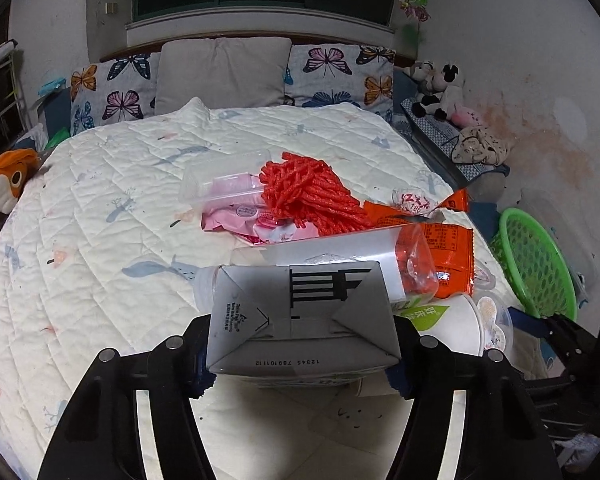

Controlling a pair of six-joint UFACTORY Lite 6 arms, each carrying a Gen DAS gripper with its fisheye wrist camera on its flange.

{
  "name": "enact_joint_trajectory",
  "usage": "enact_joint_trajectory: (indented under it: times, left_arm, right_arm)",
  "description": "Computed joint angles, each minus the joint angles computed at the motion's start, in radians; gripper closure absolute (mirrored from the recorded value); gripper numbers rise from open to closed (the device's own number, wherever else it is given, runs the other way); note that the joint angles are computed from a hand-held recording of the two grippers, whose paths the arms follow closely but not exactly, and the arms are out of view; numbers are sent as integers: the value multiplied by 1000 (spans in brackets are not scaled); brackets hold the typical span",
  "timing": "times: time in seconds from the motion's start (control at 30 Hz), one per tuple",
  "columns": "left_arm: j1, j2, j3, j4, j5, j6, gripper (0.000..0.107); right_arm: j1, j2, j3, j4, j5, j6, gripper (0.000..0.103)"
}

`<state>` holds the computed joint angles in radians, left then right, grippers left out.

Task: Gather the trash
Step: 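Grasp the milk carton with the left tool while the right tool grasps the pudding cup, then carry both items to the green basket and open both tools to drop them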

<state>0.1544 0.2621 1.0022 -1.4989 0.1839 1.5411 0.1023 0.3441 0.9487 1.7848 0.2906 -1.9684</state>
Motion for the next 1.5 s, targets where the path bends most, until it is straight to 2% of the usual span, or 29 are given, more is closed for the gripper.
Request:
enact_joint_trajectory:
  times: [0.03,0.1,0.17,0.4,0.57,0.8,1.0,1.13,1.27,1.4,1.5]
  left_arm:
    - [0,-13,-11,-29,-2,29,44]
    - [9,-34,-23,-22,9,28,44]
    - [17,-60,-35,-3,17,15,44]
    - [47,-180,-71,121,46,-101,44]
    - [48,-287,-79,260,70,-235,44]
    - [-61,-356,-36,447,86,-437,44]
    - [-232,-274,62,565,57,-593,44]
    - [-339,-154,182,608,61,-676,44]
    - [-450,-30,314,747,32,-834,44]
    - [-530,157,520,909,72,-1025,44]
    - [-570,257,629,966,104,-1099,44]
  right_arm:
    - [1,6,4,-1,-1,4,23]
    - [-2,19,15,-37,5,44,32]
    - [-5,22,18,-55,16,66,35]
    - [-11,-43,-35,-15,28,30,35]
    - [-58,-144,-94,-81,77,89,35]
    - [-165,-259,-147,-140,118,118,35]
    - [-306,-244,-132,-167,132,98,35]
    - [-418,-174,-78,-178,130,79,35]
    - [-501,-76,-3,-205,118,87,35]
    - [-562,16,57,-207,96,59,35]
    - [-596,73,97,-231,97,74,35]
